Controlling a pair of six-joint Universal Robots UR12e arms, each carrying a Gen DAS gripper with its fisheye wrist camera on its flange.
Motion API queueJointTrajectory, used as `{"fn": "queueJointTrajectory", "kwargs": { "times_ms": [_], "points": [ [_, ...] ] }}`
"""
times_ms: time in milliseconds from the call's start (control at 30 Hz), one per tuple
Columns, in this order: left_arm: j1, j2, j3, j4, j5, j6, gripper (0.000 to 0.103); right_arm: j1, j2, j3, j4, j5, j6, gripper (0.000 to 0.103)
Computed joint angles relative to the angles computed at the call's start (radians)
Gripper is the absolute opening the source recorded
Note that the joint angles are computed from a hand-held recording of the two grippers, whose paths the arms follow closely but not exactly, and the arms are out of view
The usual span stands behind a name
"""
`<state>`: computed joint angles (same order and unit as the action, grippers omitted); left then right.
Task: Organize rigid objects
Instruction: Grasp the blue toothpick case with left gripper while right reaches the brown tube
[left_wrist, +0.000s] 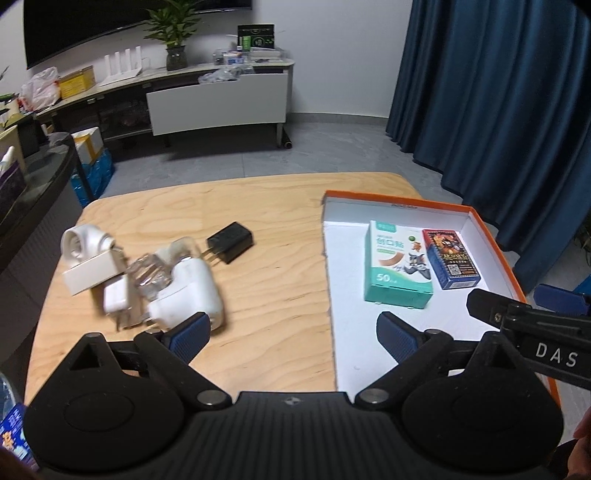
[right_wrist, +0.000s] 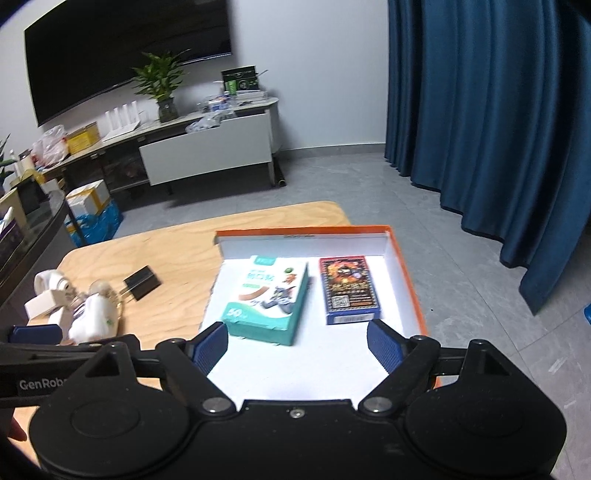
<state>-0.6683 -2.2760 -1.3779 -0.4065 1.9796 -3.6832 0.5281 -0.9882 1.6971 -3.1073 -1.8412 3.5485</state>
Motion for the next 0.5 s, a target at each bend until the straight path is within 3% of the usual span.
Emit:
{"fn": "queueJointTrajectory", "kwargs": {
  "times_ms": [500],
  "points": [
    [0.008,0.064,-0.129,0.048,0.023,-0.071,0.100,0.041,0.019,-0.032,0.036,0.035,-0.054,0.097]
  ]
}}
